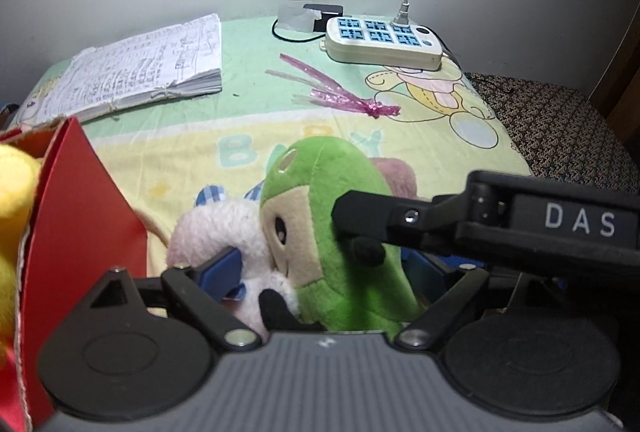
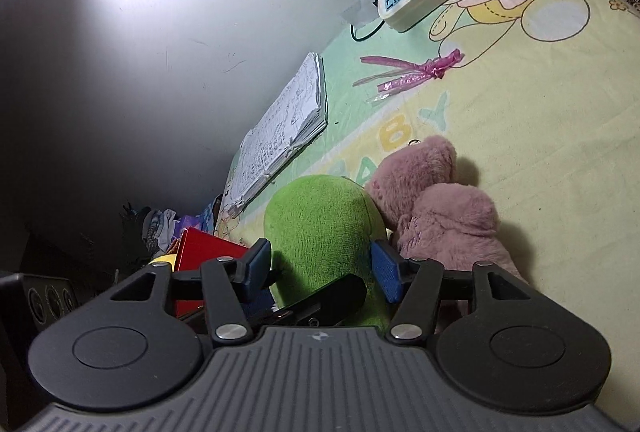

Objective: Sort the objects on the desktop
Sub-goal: 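Close the right gripper on the green plush's body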

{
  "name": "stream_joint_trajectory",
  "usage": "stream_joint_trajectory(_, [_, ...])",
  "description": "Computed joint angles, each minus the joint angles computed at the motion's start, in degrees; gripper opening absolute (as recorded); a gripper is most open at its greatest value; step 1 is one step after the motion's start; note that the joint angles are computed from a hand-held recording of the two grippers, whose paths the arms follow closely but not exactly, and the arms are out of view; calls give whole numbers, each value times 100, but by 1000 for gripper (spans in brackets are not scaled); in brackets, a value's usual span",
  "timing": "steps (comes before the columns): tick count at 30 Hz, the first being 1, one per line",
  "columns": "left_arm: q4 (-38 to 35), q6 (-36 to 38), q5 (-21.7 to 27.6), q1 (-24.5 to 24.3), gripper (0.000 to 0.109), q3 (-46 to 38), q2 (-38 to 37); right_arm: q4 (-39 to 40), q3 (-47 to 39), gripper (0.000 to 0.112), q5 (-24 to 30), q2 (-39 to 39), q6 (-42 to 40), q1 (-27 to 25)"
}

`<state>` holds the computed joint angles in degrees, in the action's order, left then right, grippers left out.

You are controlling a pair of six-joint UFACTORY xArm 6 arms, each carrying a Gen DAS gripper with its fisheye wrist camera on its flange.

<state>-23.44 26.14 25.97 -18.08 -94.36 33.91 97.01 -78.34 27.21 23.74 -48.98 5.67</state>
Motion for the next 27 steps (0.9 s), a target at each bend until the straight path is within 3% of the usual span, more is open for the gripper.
stream_joint_trajectory(1, [-55,49,28,-3,89,10,-11,19,12,59,53,8,10,-14])
stream_joint_trajectory(3, [-470,384,268,10,73,0,-72,61,82,55,160,-28,25,-59])
stream_joint_trajectory(13, [-853,841,310,-107,74,682,-665,330,698,53,415,-520,-107,-236])
stream_joint_trajectory(22, [-1673,1751,300,-66,74,1823,-1631,669,1724,52,192,-1433,-486,-52])
stream_joint_trajectory(25, [-2066,2237,461,60,74,2064,-1882,762,1908,51,101,-1648,-569,80])
stream_joint_trajectory(27, [-2243,2576,809,204,83,2092,-1929,942,2044,51,-20,-1799,-698,200])
